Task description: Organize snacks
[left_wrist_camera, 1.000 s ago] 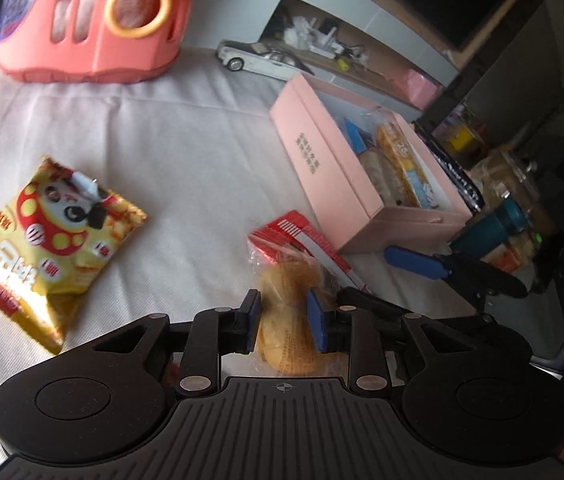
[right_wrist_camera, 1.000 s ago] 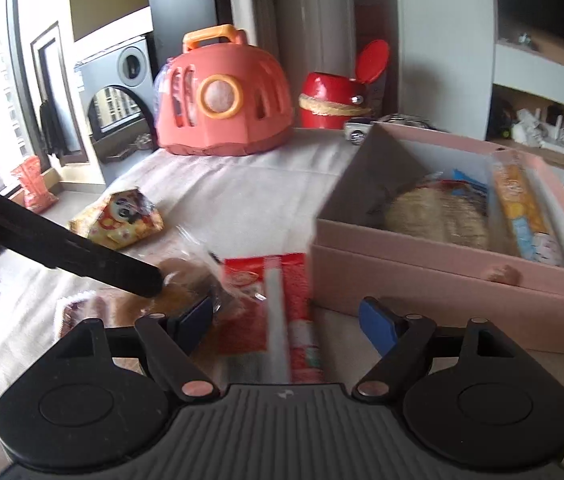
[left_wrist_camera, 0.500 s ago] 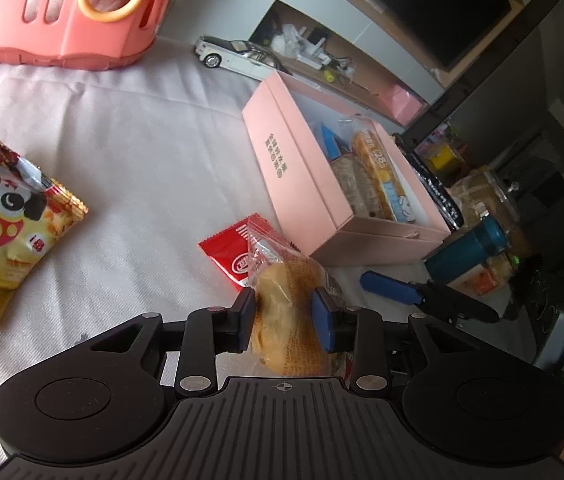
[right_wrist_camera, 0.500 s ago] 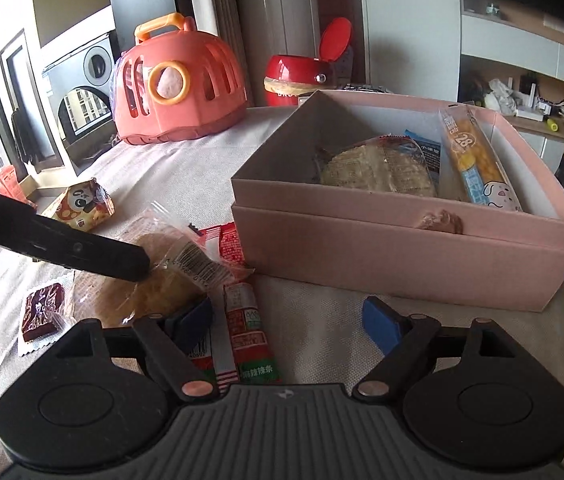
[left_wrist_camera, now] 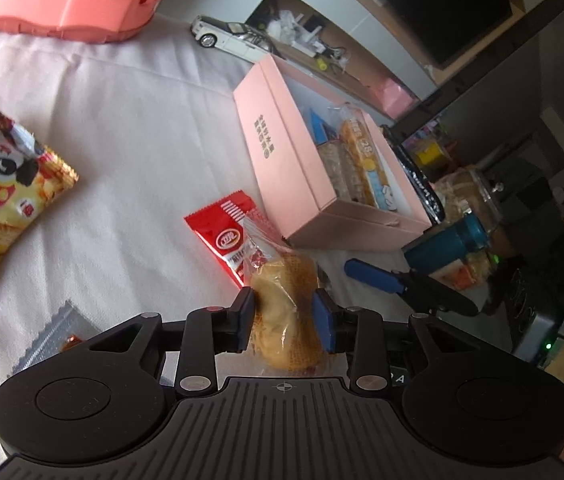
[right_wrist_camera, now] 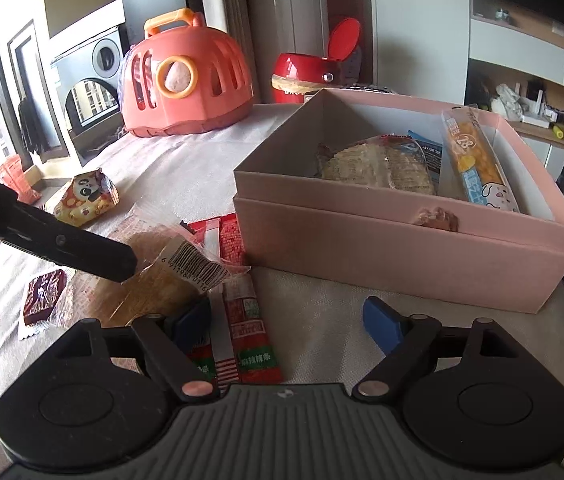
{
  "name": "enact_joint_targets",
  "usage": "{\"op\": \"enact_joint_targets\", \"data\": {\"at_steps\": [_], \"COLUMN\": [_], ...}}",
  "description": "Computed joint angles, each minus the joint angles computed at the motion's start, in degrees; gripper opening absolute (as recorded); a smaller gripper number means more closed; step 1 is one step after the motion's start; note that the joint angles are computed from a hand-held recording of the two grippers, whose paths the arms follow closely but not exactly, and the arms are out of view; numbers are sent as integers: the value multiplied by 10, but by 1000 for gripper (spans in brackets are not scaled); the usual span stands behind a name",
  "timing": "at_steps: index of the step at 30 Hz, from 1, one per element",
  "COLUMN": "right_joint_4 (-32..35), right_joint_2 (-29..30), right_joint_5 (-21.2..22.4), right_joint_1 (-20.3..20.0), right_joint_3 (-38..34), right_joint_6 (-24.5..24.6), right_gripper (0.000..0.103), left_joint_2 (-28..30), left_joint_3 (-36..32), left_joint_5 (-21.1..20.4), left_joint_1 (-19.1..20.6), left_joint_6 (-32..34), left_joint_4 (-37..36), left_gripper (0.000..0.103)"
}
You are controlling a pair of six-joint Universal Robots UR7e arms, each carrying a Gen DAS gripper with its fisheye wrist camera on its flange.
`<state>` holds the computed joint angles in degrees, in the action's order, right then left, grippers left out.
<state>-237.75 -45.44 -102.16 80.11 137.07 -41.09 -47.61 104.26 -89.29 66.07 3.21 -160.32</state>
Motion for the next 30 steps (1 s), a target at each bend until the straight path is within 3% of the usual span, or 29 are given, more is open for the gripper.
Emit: {"op": "enact_joint_targets", "data": {"at_steps": [8,14,18,20,23,25,30], "right_joint_4": [4,4,4,3,2,1,5], "right_joint_2": [-8,-8,-7,-7,-5,-5,-7], "right_joint_5": [4,7,6,6,5,5,9], "right_joint_1": [-5,-7,-6,-6,-5,-5,-7], "right_joint_3": [7,8,7,7,6,6,7], "right_joint_6": [-19,-19,-18,-18,-19,-19,-17], "right_gripper": [87,87,88,88,88,89,90], "left_joint_2": [-9,-5,-4,0,12,20,27], "left_joint_3": [6,12,12,10,3,1,9], "left_joint_5": [-52,-115,-79,-32,-14,1,20], "left_joint_1": [19,55,42,24,7,-4,-15], "left_joint_6": [15,-31,-33,-28,-28,-20,-24], "left_joint_4": [12,-17,-5,6,7,0,-31], "left_gripper": [37,37,37,46,50,59,59]}}
